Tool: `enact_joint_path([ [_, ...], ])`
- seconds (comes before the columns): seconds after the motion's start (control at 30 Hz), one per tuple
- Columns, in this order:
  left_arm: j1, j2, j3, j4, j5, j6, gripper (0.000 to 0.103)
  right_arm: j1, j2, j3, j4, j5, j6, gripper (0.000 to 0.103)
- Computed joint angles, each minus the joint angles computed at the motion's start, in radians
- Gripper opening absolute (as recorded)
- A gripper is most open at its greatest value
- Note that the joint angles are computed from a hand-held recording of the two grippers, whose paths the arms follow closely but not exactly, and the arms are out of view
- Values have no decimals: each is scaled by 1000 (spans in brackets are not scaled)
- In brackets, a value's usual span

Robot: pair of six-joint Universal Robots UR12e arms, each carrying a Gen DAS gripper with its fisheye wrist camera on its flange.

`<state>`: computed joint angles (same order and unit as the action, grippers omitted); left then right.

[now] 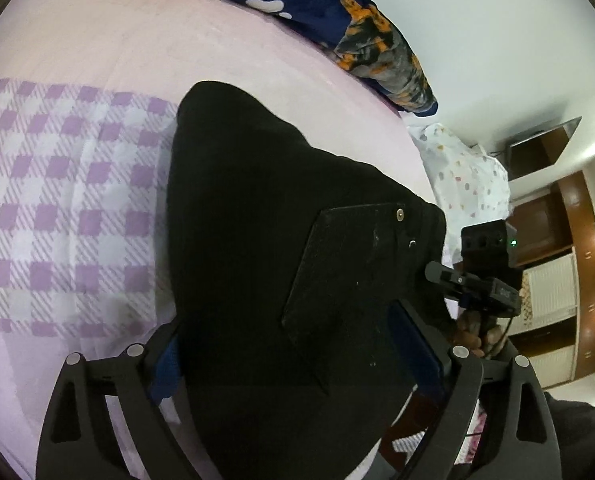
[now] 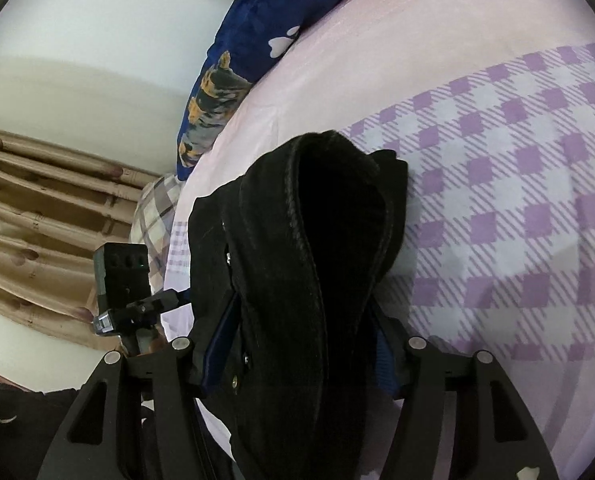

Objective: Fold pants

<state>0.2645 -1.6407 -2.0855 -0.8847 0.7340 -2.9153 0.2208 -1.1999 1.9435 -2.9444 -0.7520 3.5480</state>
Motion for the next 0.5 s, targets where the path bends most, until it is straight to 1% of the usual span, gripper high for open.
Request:
enact_joint_path([
  [0.03,-2,3,-4,18,11,-22,89,1,1,2,-9,-3,10,57],
  [0.1,-9,9,-10,54,45,-57,79,0,-3,10,-16,-11,15,53],
  [0.17,-21,22,-17,90,120,-74,59,-1,-1,12,-33,-15,37,51],
  [0.2,-24,29,-22,101,149,-71,55,-1,-2,13,-32,-18,41,51],
  [0.23,-28,33,-26,113,173,-68,49,-2,-1,15,-38,-19,55,51],
  [0.27,-32,36,-29,128,197,-73,46,-1,-1,16,-44,-25,72,49],
  [0.33,-42,39,-33,151,230,-94,43,-1,-5,20,-46,-44,93,44],
  [0.37,-48,41,-34,161,249,-100,41,2,-8,22,-49,-60,101,41],
  [0.43,-68,45,-36,190,298,-108,38,11,-16,28,-58,-104,115,38],
  [0.5,-81,47,-36,212,326,-120,34,18,-19,28,-70,-127,139,33],
])
